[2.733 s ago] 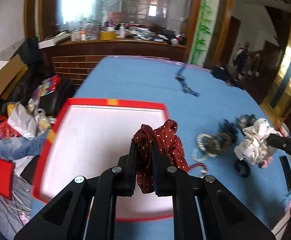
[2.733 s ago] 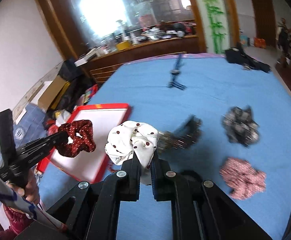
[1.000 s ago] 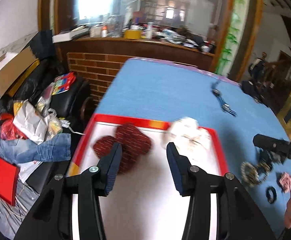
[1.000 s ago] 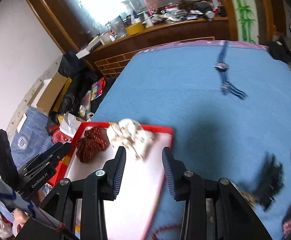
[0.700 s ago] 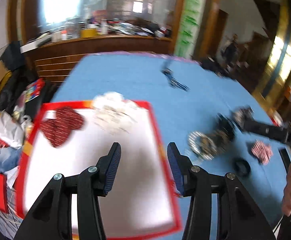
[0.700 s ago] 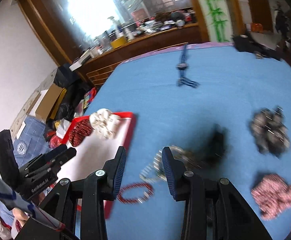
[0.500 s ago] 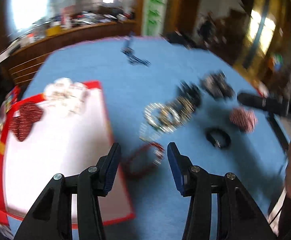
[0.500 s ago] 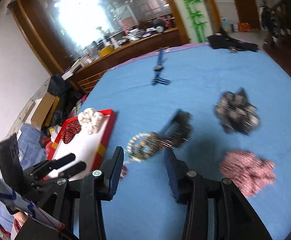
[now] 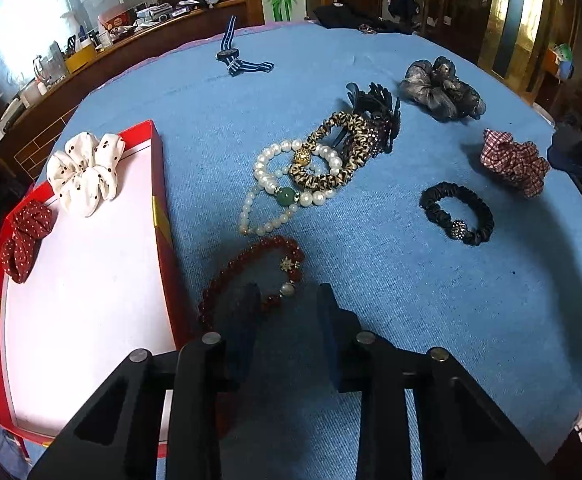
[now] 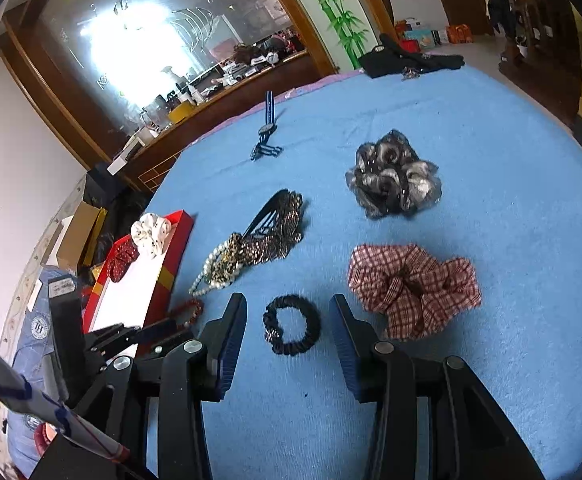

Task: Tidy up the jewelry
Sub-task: 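Grasp the red bead bracelet with the left tool while the right grasps the black hair tie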

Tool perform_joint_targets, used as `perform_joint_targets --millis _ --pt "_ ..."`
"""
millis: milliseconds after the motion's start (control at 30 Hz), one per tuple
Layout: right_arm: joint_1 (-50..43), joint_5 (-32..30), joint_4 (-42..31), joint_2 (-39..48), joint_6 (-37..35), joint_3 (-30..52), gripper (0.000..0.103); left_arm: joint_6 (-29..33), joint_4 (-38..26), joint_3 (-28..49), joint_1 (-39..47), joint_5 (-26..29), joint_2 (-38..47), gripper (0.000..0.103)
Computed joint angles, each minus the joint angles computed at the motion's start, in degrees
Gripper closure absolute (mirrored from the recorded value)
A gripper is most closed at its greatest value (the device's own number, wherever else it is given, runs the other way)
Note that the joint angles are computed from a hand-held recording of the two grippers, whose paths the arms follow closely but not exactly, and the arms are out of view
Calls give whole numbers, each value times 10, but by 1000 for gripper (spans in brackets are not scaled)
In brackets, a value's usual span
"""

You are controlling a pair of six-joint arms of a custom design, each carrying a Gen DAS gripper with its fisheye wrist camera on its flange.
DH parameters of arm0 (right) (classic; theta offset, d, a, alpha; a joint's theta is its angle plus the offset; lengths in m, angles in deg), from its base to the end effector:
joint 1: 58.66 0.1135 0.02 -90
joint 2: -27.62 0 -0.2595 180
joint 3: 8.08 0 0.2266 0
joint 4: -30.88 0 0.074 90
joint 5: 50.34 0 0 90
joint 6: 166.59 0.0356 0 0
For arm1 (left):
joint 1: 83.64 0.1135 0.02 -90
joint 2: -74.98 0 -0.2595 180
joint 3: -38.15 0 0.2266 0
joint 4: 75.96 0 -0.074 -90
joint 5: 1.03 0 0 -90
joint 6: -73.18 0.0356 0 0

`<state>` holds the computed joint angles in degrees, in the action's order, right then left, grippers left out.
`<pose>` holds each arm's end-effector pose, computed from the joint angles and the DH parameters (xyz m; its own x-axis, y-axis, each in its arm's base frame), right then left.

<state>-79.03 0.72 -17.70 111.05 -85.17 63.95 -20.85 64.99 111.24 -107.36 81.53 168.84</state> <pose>0.2546 -0.0707 0.2385 -0.7990 0.1729 -0.5759 -0.1449 0.8742 0.4635 0.2804 -0.1182 0.1976 -0.8133 0.2812 -0.5093 0.2828 0.9561 0.0763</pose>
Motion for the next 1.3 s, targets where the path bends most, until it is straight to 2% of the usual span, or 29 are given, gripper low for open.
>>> perform_joint_targets --millis 167,200,300,400,500,667,867,967,1033,1100,1167,1300 --pt "21 15 11 5 2 -11 57 -19 13 12 6 18 23 89" --pt "27 22 14 9 4 -13 57 -23 15 16 5 22 27 96" --pt "41 37 20 18 6 -17 57 -39 36 10 5 35 29 96" --pt "57 60 28 26 0 -20 57 -46 70 -6 17 94 17 96" --pt "75 80 32 40 -5 -21 58 -52 108 -31 23 110 -12 96" --pt "105 125 53 76 9 -17 66 -59 148 -57 42 131 -42 96" --pt "148 209 95 83 5 -28 77 -52 155 -65 39 127 -46 96" --pt "176 263 129 69 -15 -51 88 -50 165 -73 39 124 -52 96" --pt "183 273 152 60 -23 -68 94 -49 169 -76 43 126 -54 96" --pt "167 231 161 63 -18 -69 95 -49 171 -77 45 126 -54 96" --pt "135 157 182 55 -14 -77 95 -49 175 -80 46 128 -55 96" --pt "100 80 258 -3 -7 -118 95 -52 184 -86 53 130 -63 96"
